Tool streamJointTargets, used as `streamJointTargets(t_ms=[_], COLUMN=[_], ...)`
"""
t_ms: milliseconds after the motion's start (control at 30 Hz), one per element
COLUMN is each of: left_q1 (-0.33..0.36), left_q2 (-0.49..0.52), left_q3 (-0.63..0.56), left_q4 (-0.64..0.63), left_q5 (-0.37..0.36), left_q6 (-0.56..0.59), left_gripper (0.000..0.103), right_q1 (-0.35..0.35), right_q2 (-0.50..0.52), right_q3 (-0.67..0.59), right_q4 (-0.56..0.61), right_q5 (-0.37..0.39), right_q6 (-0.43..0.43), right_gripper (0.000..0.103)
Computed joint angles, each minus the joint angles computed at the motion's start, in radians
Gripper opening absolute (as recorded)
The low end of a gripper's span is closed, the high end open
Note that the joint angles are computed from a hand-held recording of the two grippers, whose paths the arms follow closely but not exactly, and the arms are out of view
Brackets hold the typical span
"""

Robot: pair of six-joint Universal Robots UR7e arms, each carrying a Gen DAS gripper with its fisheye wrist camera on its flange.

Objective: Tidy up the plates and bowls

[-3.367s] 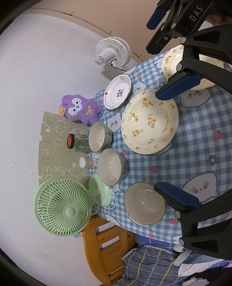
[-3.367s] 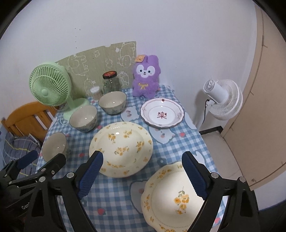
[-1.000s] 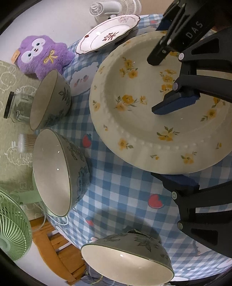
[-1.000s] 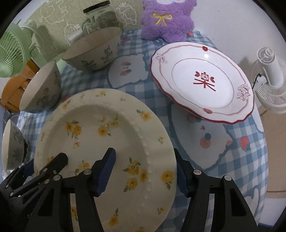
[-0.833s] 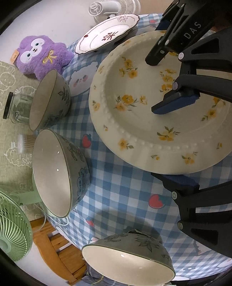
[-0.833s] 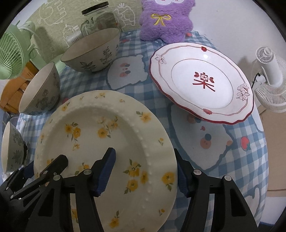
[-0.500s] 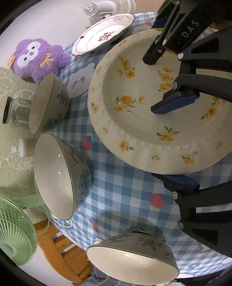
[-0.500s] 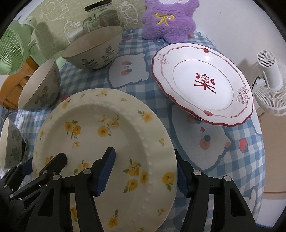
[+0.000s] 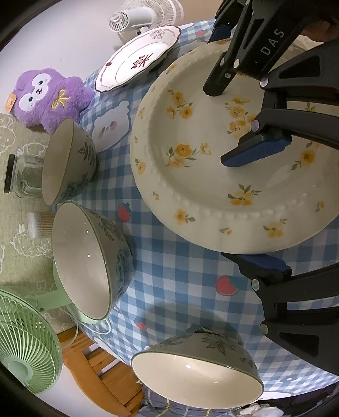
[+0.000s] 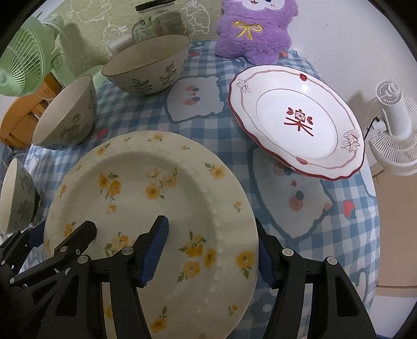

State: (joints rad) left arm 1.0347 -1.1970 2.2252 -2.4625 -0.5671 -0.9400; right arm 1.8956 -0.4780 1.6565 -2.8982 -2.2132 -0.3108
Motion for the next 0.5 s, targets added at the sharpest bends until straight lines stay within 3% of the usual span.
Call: streamJointTargets(t_ms=[233, 367, 500], left_q1=[-0.011, -0.007, -0.006], left_q2=[-0.033, -0.061, -0.077], left_q3=[0.026, 0.047, 0.065], left_q4=[0.047, 0.051, 0.038], left_q5=[-0.018, -0.04, -0.062], left_q6=[-0.021, -0.012, 0.023], left_gripper=[0.063, 0.057, 0.055], right_q1=[0.005, -0.002, 0.003], right_q2=[-0.024, -0.041, -0.051], right_q3=[0.037, 0.046, 0.055], right_q4=[0.047, 0.099, 0.109], right_q5=[0.009, 0.025, 0.027], right_q6=[0.022, 0.049, 0.021], right_gripper=[0.061, 0.057, 0.053])
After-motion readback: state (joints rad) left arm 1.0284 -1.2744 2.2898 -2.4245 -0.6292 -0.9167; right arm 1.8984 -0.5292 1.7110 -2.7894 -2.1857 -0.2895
